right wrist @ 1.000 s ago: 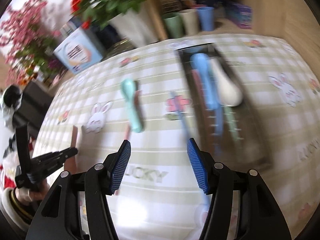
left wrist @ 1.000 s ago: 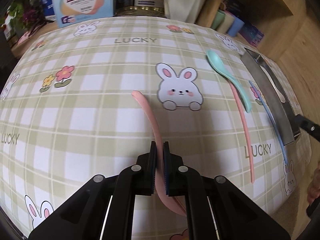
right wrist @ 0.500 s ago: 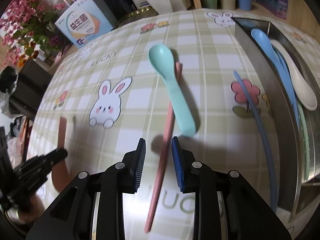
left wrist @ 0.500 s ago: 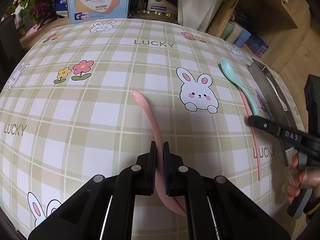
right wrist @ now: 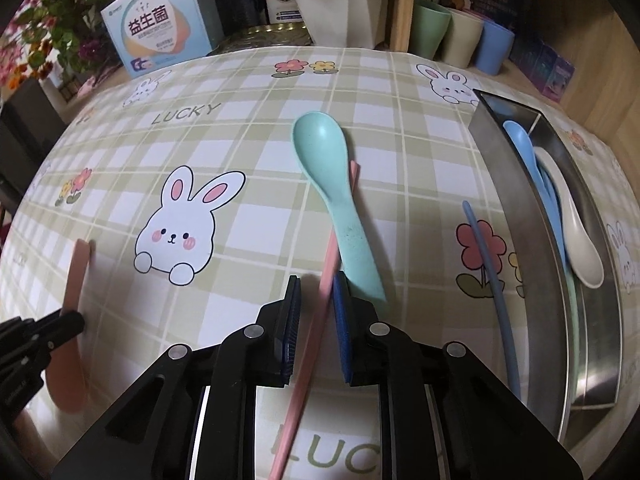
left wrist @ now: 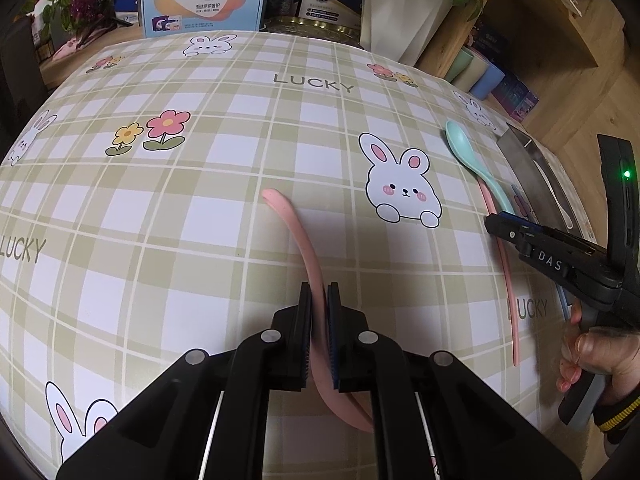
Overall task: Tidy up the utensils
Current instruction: 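Lift the pink spoon with the left tool while the right tool moves toward the pink chopstick, then close the right tool on the pink chopstick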
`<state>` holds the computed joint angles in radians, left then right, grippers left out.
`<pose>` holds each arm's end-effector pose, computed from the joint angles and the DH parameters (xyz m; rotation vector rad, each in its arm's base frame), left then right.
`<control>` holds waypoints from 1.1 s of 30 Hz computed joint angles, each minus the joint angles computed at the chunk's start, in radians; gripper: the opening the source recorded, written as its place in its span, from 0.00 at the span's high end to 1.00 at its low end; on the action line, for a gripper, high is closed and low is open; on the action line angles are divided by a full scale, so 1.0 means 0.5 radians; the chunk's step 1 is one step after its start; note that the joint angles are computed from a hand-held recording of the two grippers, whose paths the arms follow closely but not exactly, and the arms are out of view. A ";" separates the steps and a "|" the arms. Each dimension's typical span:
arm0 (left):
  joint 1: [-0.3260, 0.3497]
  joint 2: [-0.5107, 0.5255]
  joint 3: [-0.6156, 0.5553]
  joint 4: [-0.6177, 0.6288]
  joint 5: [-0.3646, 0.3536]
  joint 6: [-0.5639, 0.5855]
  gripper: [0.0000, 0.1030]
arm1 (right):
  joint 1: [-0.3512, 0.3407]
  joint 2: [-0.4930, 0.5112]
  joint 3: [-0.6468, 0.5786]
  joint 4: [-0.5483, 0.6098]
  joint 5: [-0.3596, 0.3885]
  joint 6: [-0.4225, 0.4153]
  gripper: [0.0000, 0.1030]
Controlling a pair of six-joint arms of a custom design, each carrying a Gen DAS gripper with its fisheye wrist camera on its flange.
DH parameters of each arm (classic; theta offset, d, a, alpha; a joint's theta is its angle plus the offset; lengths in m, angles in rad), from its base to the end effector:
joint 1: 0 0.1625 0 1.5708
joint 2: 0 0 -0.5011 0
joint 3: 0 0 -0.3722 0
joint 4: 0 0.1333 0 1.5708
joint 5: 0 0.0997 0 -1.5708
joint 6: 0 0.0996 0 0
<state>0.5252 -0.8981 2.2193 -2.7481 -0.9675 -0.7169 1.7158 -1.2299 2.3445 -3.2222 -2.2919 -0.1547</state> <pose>-0.3297 -0.4104 0.0983 0.4837 2.5599 -0.5058 0.1326 -0.4409 0.2873 0.1097 -2.3568 0.6411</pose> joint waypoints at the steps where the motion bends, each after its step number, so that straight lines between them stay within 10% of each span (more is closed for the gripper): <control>1: 0.000 0.001 -0.001 0.003 0.001 0.001 0.93 | -0.002 0.000 0.002 -0.007 0.003 -0.005 0.90; 11: 0.005 -0.001 0.032 -0.079 -0.015 -0.038 0.93 | -0.028 -0.129 0.098 0.100 0.203 0.007 0.94; 20: 0.007 -0.002 0.039 -0.098 -0.030 -0.025 0.93 | -0.165 -0.383 0.130 0.471 0.693 0.242 0.94; 33: 0.010 -0.002 0.034 -0.090 -0.029 -0.017 0.92 | -0.146 -0.620 0.213 0.420 0.858 0.226 0.94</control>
<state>0.5303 -0.8990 2.2362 -2.7932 -0.9823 -0.7253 1.6430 -1.5399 2.4510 -3.0123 -1.8629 -0.0416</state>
